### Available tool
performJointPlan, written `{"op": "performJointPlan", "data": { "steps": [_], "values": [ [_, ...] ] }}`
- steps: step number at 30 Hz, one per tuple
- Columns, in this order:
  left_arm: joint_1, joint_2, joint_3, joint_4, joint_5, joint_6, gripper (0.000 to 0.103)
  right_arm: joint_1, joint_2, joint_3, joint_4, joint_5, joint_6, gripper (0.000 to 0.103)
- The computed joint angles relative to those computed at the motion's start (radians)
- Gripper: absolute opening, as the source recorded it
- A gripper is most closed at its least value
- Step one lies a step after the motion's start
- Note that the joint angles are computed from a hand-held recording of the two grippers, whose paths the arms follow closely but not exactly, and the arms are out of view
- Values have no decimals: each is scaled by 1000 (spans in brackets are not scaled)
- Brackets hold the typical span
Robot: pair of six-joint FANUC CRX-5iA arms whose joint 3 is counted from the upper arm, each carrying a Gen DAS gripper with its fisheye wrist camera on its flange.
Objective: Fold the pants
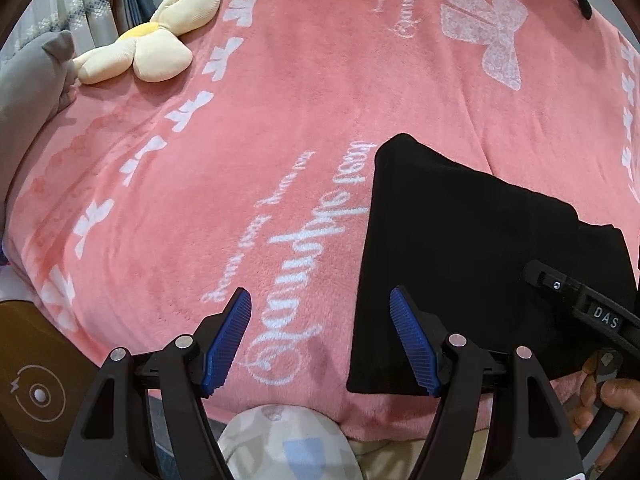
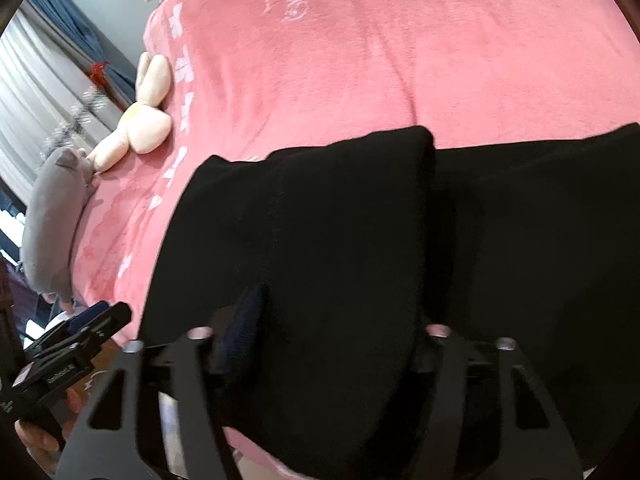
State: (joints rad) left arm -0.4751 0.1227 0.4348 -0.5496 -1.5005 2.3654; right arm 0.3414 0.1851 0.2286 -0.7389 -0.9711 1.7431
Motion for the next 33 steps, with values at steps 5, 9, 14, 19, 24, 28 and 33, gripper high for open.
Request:
{"op": "performJointPlan", "data": {
  "steps": [5, 9, 14, 19, 24, 28, 33],
  "values": [
    [41, 9, -7, 78, 5, -13, 70, 10, -4, 22, -18, -16, 33, 19],
    [82, -3, -35, 151, 24, 8, 71, -36, -29, 52, -118, -40, 91, 18],
    [113, -41, -70, 203, 56, 37, 71, -116, -143, 29, -157, -4, 188, 18],
    [109, -38, -69, 202, 65, 53, 74, -132, -141, -64, 96, 43, 38, 21],
    [103, -7, -64, 263, 104, 27, 74, -226, -104, -116, -36, -2, 6, 32],
    [90, 10, -61, 298, 153, -23, 74, -190, -96, -98, 13, 35, -19, 38],
    [94, 27, -64, 360, 209, -31, 75, -197, -132, -78, 2, 37, 98, 19]
  ]
}}
